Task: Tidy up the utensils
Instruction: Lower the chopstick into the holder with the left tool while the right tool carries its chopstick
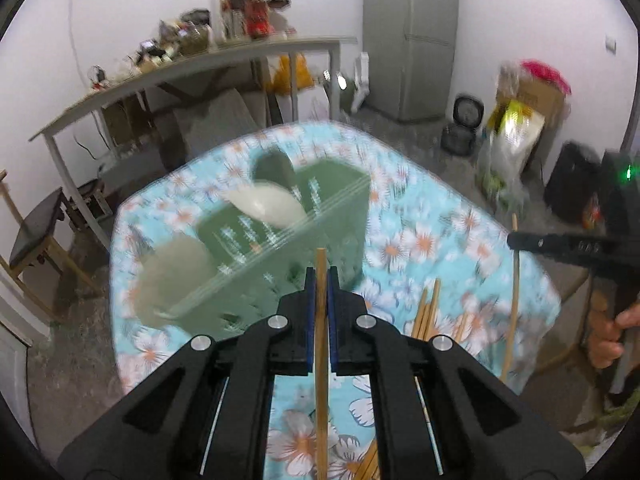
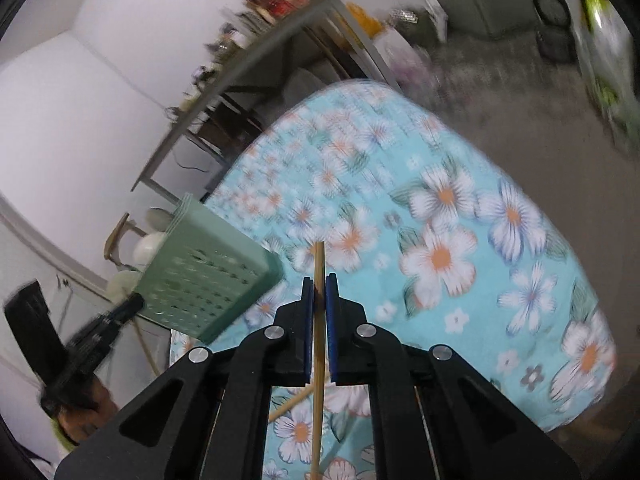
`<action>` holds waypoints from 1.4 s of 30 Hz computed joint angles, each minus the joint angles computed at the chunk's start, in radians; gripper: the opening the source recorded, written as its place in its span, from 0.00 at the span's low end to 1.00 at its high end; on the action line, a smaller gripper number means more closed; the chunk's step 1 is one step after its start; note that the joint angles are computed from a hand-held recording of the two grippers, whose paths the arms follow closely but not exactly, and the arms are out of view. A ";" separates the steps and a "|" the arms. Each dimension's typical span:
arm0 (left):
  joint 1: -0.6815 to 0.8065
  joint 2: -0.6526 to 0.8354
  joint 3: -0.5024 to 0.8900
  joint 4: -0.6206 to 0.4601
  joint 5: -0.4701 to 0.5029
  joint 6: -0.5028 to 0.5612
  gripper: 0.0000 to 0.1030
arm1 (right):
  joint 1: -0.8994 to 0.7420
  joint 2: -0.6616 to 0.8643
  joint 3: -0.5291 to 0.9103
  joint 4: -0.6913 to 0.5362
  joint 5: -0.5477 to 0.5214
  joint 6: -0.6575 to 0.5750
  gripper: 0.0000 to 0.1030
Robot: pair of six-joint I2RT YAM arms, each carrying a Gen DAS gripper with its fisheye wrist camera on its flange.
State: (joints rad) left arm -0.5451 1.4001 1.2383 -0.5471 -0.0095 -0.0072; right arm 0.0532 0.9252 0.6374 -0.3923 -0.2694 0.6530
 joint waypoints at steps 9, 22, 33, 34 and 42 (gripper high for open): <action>0.090 -0.145 0.129 -0.009 0.046 -0.019 0.04 | 0.125 -0.053 0.116 -0.076 0.153 -0.064 0.06; 0.163 -0.069 0.281 0.154 0.041 -0.069 0.04 | 0.156 -0.070 0.137 -0.106 0.188 -0.063 0.06; 0.168 0.022 0.226 0.275 0.071 -0.109 0.04 | 0.129 -0.060 0.135 -0.107 0.165 -0.076 0.06; 0.171 0.034 0.220 0.284 0.075 -0.115 0.04 | 0.128 -0.057 0.135 -0.107 0.163 -0.077 0.06; 0.203 0.073 0.154 0.336 0.128 -0.130 0.05 | 0.130 -0.048 0.144 -0.111 0.167 -0.087 0.06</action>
